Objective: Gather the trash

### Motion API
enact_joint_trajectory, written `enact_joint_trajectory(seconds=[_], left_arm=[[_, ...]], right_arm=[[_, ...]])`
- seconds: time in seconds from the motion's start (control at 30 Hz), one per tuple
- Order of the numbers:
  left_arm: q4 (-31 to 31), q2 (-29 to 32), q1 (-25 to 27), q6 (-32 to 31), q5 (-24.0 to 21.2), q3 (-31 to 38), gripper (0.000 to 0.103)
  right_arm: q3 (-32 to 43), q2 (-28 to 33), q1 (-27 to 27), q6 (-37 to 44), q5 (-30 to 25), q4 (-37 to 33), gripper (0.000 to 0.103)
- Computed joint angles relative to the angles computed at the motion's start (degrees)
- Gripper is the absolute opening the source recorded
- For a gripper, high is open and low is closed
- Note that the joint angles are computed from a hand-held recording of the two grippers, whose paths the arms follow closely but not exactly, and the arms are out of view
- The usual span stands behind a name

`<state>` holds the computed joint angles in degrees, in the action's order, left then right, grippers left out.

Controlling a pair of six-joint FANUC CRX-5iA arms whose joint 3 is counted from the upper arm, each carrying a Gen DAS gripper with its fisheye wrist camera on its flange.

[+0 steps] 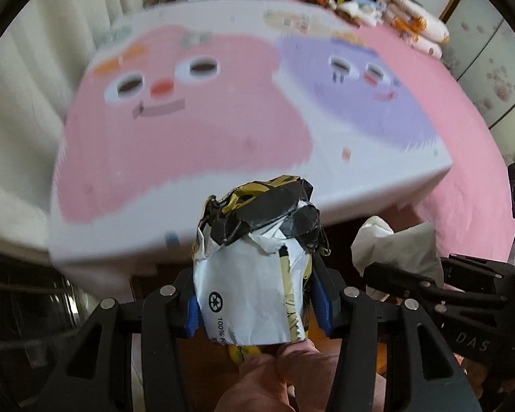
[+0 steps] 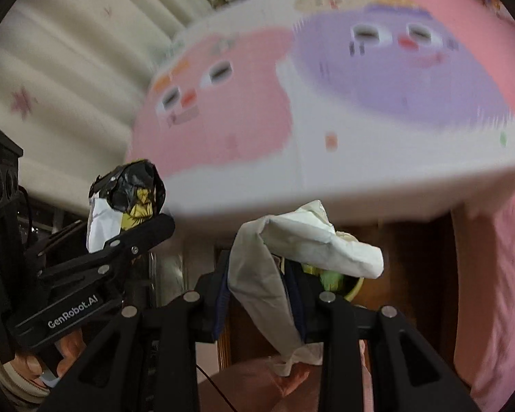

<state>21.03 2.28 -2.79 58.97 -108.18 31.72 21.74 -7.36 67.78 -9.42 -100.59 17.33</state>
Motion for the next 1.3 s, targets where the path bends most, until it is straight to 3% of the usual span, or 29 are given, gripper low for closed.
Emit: enact_joint_trajectory(seconds=[0.13, 0.3, 0.63, 0.73, 0.8, 0.87, 0.9, 0.97, 1.3], left_arm=[[-2.33, -4.46, -0.06, -1.27, 2.47, -10.01, 0.050], [-5.06, -9.38, -1.26, -3.43, 8.53, -23.15, 0.050], [-9.64, -10.69, -6.86, -1.00, 23.53, -41.03, 0.059], [-11.02, -9.92, -8.94, 1.45, 27.71, -43.62, 0.066], [-12.19, -8.84, -9.68, 3.67, 28.58, -44.29, 0.076], [-12.88, -8.03, -9.52, 5.66, 29.42, -44.98, 0.099], [-12.82, -7.94, -8.88, 5.96, 29.90, -45.47, 0.103], [-12.32, -7.62, -7.91, 5.60, 30.45, -45.89, 0.102], [-12.99, -8.62, -7.27, 5.11, 30.49, -45.63, 0.102]], right_arm=[[-7.39, -2.73, 0.80, -3.47, 3.38, -4.03, 0.031], [-21.06, -7.75, -0.29, -7.72, 11.90, -8.52, 0.031], [-41.40, -11.43, -6.61, -3.83, 28.27, -15.12, 0.034], [-44.59, -11.26, -8.05, -3.06, 31.61, -16.77, 0.035], [-46.37, -11.45, -8.08, -3.77, 33.17, -17.00, 0.043], [-48.67, -13.14, -7.68, -5.39, 34.92, -16.75, 0.059], [-49.76, -13.89, -7.42, -6.25, 35.90, -16.36, 0.064], [-51.31, -15.01, -6.50, -7.40, 37.00, -14.99, 0.070], [-50.31, -13.86, -5.41, -6.98, 35.12, -13.53, 0.072]])
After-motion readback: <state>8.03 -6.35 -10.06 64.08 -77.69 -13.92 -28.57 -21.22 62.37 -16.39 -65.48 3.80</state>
